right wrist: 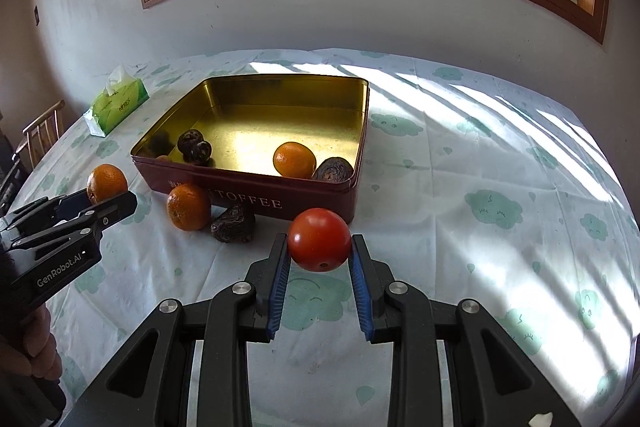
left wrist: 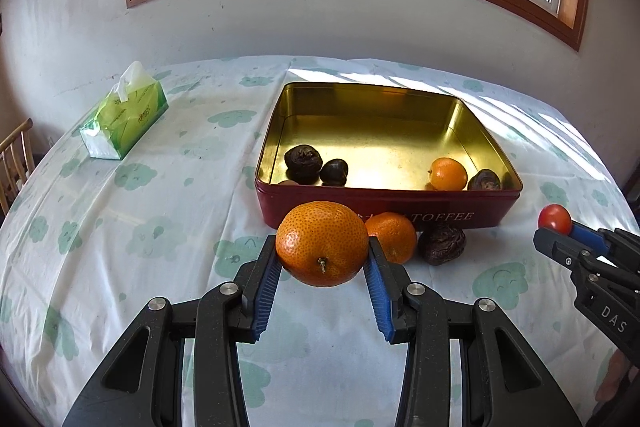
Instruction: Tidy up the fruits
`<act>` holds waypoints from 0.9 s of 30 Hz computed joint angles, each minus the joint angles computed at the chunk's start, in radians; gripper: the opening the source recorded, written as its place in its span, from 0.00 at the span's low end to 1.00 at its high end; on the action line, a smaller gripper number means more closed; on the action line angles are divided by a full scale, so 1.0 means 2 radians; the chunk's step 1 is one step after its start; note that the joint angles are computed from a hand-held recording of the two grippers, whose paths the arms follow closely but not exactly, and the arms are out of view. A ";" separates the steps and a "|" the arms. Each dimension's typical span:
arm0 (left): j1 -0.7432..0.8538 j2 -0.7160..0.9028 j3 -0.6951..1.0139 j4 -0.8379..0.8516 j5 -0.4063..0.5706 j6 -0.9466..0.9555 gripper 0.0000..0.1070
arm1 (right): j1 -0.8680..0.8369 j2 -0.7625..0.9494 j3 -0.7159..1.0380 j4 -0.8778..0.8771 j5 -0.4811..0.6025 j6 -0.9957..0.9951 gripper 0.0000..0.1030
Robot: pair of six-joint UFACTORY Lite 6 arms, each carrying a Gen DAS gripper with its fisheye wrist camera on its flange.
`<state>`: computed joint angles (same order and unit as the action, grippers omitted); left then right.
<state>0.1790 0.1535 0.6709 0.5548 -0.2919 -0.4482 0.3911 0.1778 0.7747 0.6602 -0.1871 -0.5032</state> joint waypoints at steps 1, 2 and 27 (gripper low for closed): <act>0.002 0.004 0.006 0.016 -0.001 -0.015 0.40 | -0.001 0.001 0.005 -0.006 0.001 0.006 0.26; 0.002 0.007 0.011 0.017 0.001 -0.017 0.40 | -0.002 0.004 0.010 -0.012 0.002 0.011 0.26; -0.012 0.114 0.171 0.087 0.032 -0.078 0.40 | -0.012 0.124 0.161 -0.052 0.034 0.041 0.26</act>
<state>0.1556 0.3810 1.0132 0.7287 -0.2288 -0.6039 0.3670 0.4267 1.0973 0.5562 -0.1191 -0.4211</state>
